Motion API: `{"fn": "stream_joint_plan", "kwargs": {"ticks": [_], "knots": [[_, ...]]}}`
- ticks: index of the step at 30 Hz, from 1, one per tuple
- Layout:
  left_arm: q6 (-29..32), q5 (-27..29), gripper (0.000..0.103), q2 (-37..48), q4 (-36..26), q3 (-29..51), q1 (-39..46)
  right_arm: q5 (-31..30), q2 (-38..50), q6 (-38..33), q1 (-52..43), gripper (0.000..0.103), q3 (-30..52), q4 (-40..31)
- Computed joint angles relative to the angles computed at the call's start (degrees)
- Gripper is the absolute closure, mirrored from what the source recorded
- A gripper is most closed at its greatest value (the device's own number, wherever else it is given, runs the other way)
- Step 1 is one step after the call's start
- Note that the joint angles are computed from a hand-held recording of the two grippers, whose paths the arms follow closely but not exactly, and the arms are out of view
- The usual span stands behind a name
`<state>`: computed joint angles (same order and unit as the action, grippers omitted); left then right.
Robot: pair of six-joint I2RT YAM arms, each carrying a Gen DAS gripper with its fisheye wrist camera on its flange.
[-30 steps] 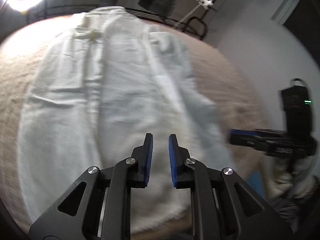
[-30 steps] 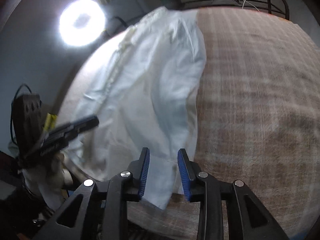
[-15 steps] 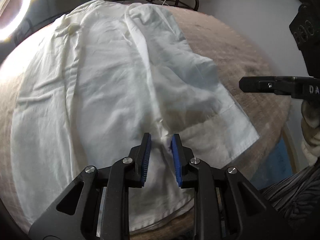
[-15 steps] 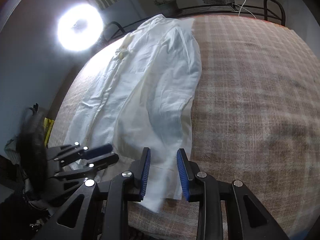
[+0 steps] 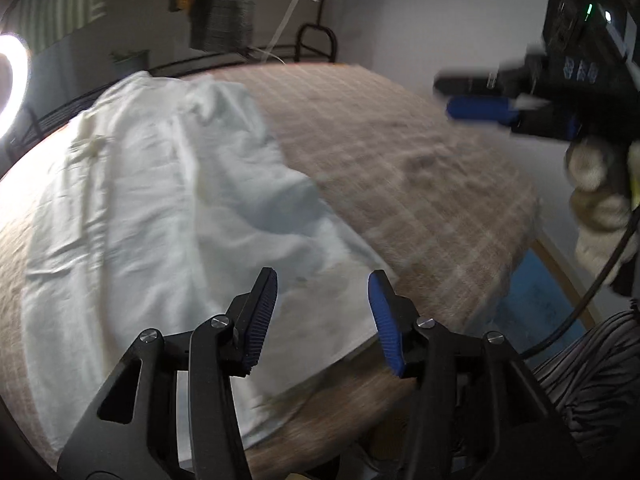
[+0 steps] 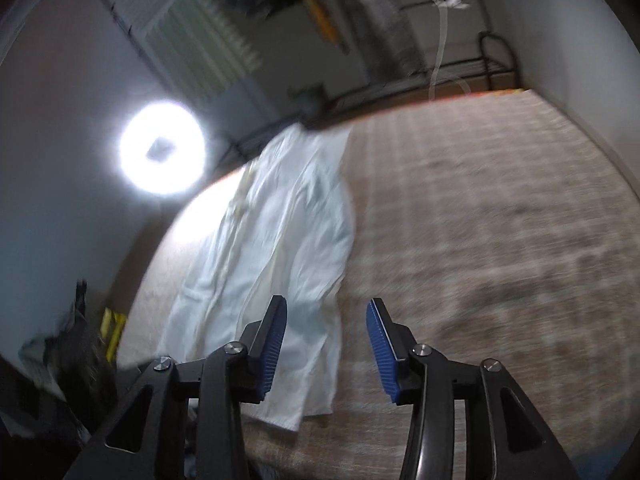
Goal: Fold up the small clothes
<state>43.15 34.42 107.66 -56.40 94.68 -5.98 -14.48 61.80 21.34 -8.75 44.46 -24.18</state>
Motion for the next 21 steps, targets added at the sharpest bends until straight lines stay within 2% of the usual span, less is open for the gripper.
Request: {"fn": "stream_joint_plan", "kwargs": {"ticks": [2,5,9,11,14,15,16,17,19,21], "knots": [[0.1,-2.3,0.054,-0.1,-0.1,-1.4,-3.1,-2.1,-2.8,0.4,-3.9,0.057,-1.5,0.0],[-0.8,-6.3,0.053,-2.4,4.4,-6.2,-7.0,-6.7,-6.3,1.1,-10.9,0.057,-3.5,-0.1],[-1.9,-10.5,0.052,-1.8,6.4,-8.2,-10.3,-14.5,-9.3,2.1,-19.3,0.057,-6.0,0.7],[-2.7,-11.0,0.049,-2.0,8.5,-9.3,-10.8,-15.2,-9.3,1.9,-20.5,0.057,-6.4,0.7],[-3.5,-9.8,0.051,-1.0,9.0,-8.6,-10.4,-15.2,-8.3,1.0,-20.9,0.057,-6.0,0.2],[-3.5,-9.2,0.058,-0.8,9.4,-8.5,-10.0,-15.0,-7.5,1.3,-20.3,0.057,-6.0,0.7],[-3.9,-9.3,0.077,-0.8,10.6,-8.8,-9.7,-14.7,-6.5,1.5,-19.3,0.057,-5.9,1.3],[-3.8,-8.5,0.087,0.3,9.4,-7.2,-9.1,-15.1,-6.7,0.9,-19.5,0.057,-5.8,0.6],[-3.7,-4.8,0.097,5.1,1.8,0.4,-7.5,-13.3,-4.5,0.5,-17.0,0.057,-5.0,1.5],[-4.0,-1.5,0.099,7.1,-2.5,4.8,-5.2,-12.0,-2.4,0.7,-14.9,0.057,-4.0,2.7]]}}
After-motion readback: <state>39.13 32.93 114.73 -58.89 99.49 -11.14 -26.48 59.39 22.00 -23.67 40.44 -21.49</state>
